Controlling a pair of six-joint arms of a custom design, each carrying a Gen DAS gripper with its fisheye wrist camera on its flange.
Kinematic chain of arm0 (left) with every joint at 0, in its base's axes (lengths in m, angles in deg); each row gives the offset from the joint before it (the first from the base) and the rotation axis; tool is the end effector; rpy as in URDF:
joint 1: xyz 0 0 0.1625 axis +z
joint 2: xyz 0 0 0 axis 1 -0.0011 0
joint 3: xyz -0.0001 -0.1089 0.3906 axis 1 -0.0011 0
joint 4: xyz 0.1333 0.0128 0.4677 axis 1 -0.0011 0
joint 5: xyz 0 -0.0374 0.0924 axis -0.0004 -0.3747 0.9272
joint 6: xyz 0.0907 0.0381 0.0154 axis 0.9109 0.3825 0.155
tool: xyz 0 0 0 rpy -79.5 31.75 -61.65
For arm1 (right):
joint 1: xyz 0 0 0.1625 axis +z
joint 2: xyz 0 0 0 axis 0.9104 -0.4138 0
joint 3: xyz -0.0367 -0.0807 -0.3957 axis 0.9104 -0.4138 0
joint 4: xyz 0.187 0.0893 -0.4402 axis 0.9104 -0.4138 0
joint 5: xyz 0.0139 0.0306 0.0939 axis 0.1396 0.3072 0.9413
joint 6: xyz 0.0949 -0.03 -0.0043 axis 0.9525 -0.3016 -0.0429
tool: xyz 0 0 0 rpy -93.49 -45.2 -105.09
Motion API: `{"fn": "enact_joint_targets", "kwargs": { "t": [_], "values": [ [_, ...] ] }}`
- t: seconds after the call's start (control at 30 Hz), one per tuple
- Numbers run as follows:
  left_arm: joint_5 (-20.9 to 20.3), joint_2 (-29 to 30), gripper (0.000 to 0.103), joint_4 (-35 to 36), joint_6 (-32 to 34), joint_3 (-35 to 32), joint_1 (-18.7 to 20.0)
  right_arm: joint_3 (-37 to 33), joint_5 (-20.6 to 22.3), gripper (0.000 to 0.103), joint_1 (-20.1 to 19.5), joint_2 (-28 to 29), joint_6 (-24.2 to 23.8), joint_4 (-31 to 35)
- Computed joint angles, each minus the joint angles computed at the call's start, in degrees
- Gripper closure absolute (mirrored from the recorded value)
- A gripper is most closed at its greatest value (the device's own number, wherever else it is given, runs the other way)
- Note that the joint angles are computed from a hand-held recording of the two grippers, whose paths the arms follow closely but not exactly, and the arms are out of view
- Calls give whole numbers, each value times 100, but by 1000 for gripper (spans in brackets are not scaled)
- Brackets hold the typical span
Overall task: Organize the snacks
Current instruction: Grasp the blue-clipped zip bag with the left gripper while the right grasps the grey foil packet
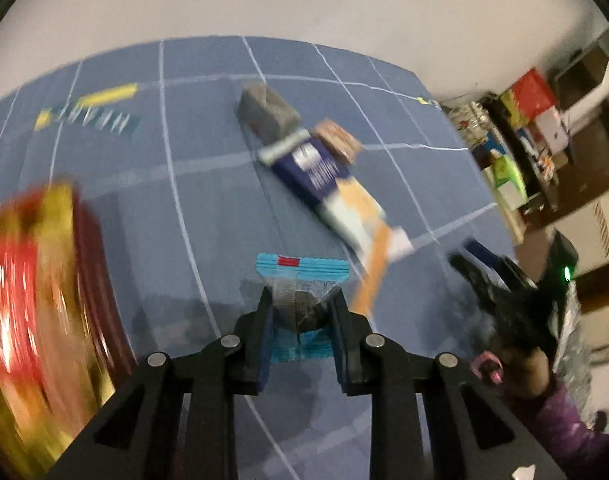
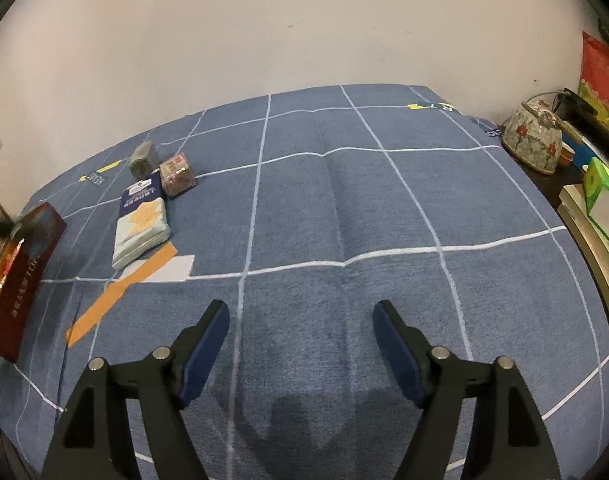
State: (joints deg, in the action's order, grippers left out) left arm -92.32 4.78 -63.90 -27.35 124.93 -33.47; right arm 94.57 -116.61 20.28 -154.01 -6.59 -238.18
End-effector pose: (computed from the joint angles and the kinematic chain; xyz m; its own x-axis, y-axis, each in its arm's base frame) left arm -0.1958 -0.6047 0.1654 -0.8986 0.2612 -0.3526 0.3255 0.9356 -0.1364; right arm 0.0617 -0.5347 0.2062 -0.8072 -0.0978 0.5821 -0.4515 0.7376 -0.5022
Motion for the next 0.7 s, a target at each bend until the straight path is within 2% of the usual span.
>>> {"fn": "enact_joint_targets", "kwargs": {
  "t": [0.1, 0.17, 0.27, 0.5, 0.63, 0.7],
  "values": [
    [222, -485, 81, -153, -414, 564, -275, -321, 173, 33, 403, 114, -443, 490],
    [419, -773, 81, -208, -522, 840, -450, -769, 254, 33, 734, 436, -788, 880],
    [696, -1126, 81, -278, -648, 1160, -668, -1555, 487, 33, 960, 984, -790, 1627],
    [1307, -1665, 80, -177, -755, 1528, -1026, -3046, -122, 33, 1277, 2403, -949, 2133],
    [1316, -1929, 80, -115, -772, 1633, -1048, -3570, -424, 34, 1336, 2919, -788, 2384],
    [1310, -2024, 80, -82, -832, 1663, -1030, -3771, -530, 42, 1317, 3073, -692, 2557]
  ]
}}
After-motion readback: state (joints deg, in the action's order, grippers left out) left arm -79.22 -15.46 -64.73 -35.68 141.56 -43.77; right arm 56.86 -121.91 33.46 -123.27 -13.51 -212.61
